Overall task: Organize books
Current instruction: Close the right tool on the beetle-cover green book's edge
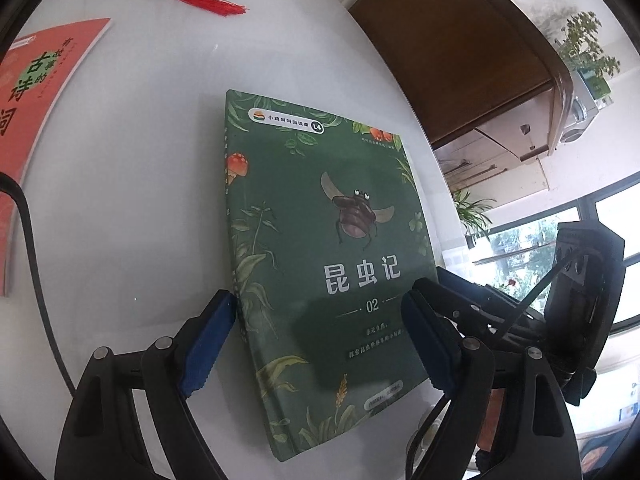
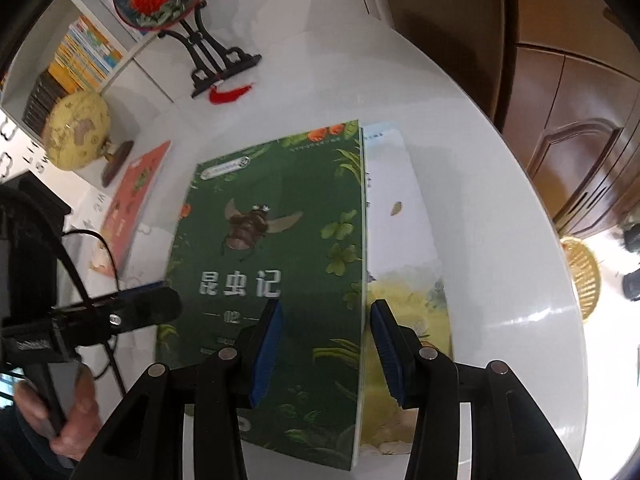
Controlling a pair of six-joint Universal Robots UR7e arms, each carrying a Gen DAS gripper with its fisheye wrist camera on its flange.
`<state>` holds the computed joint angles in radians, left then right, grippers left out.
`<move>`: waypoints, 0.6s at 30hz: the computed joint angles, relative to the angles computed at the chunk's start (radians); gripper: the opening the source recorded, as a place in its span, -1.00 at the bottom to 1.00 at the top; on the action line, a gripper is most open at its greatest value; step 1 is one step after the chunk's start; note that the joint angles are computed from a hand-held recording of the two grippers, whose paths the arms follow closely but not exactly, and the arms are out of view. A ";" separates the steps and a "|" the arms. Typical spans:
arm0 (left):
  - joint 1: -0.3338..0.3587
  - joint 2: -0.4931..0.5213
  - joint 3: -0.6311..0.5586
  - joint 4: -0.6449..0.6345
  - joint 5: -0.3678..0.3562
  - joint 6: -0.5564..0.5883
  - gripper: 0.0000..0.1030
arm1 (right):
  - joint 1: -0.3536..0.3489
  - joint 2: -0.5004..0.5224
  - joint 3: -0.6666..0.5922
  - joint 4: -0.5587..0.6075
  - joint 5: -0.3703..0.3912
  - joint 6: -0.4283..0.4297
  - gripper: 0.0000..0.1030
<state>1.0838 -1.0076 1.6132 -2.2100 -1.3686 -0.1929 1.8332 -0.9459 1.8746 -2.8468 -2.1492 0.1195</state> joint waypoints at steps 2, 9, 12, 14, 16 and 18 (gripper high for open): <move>0.001 0.000 -0.002 0.006 -0.001 -0.004 0.61 | -0.004 -0.002 -0.001 0.004 0.011 -0.008 -0.09; -0.002 -0.021 -0.019 0.021 -0.060 -0.002 0.61 | -0.005 0.006 -0.007 -0.008 0.014 -0.010 0.00; -0.017 -0.034 -0.013 0.008 -0.072 0.019 0.61 | -0.009 0.003 -0.006 -0.010 0.022 -0.010 0.00; -0.020 -0.039 -0.008 -0.003 -0.084 0.031 0.61 | -0.012 0.000 -0.006 -0.010 0.027 -0.008 0.00; -0.017 -0.040 -0.010 0.000 -0.090 0.034 0.61 | -0.018 -0.006 -0.002 -0.014 0.044 0.004 0.00; -0.011 -0.037 -0.012 0.002 -0.097 0.029 0.61 | -0.020 -0.007 0.001 -0.018 0.048 0.008 0.00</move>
